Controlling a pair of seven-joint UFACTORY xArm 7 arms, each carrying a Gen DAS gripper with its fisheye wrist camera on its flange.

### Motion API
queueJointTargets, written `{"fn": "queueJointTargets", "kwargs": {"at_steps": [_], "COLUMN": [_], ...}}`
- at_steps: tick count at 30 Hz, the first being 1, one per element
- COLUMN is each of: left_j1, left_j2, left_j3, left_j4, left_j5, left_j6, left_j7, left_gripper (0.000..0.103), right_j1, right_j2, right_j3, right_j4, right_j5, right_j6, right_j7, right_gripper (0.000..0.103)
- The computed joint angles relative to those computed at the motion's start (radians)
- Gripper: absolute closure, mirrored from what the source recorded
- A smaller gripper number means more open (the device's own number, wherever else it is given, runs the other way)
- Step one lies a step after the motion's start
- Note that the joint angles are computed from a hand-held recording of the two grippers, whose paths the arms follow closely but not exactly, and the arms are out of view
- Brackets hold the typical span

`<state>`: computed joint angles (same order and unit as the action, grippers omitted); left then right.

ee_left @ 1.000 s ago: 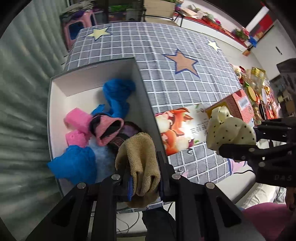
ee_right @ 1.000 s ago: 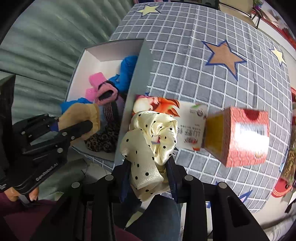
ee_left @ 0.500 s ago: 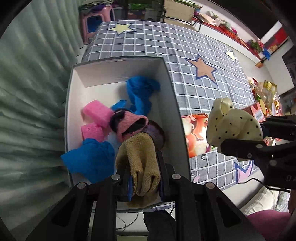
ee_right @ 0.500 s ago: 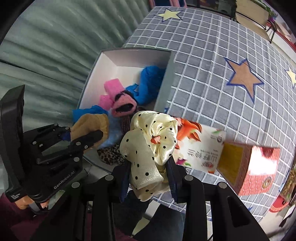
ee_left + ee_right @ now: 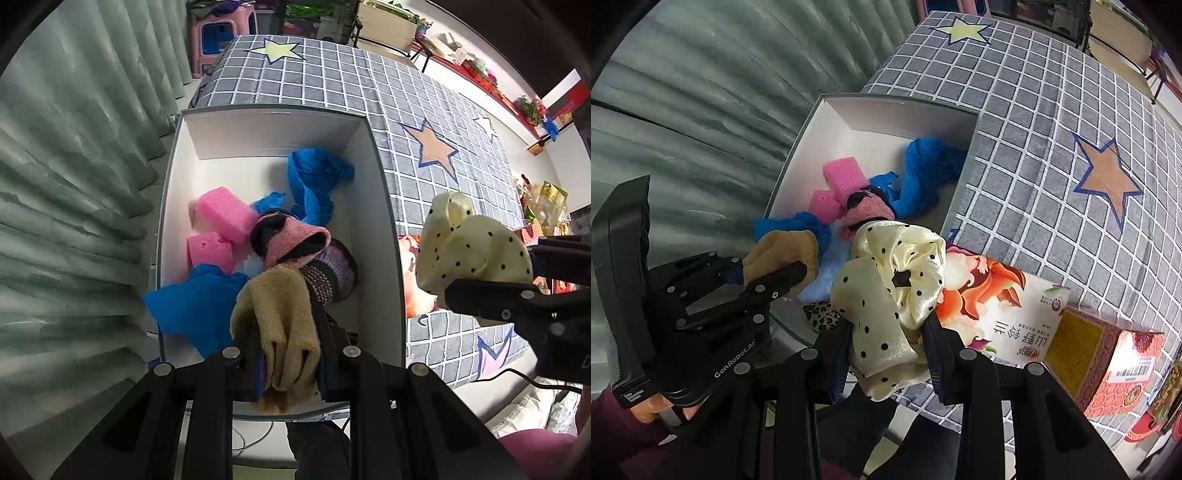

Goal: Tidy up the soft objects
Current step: 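Carry the sock and scrunchie over the white box with both grippers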

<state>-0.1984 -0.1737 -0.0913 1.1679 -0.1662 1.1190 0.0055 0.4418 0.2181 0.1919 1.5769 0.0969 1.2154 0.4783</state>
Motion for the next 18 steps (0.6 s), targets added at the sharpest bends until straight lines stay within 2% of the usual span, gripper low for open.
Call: {"fn": "queueJointTargets", "kwargs": {"at_steps": [18], "left_j1": [0.006], "left_j2": [0.055], "left_j3": [-0.002], "left_j4": [0.058], "left_j5": [0.041], "left_j6": [-0.001], "left_j7": [-0.026], "left_gripper": [0.081], "right_j1": [0.001], "right_j2": [0.067], "right_j3": [-0.007], "right_j4": [0.090], "right_j5": [-0.005], "right_j6": [0.005], "right_j7": [-0.039], "right_gripper": [0.066]}}
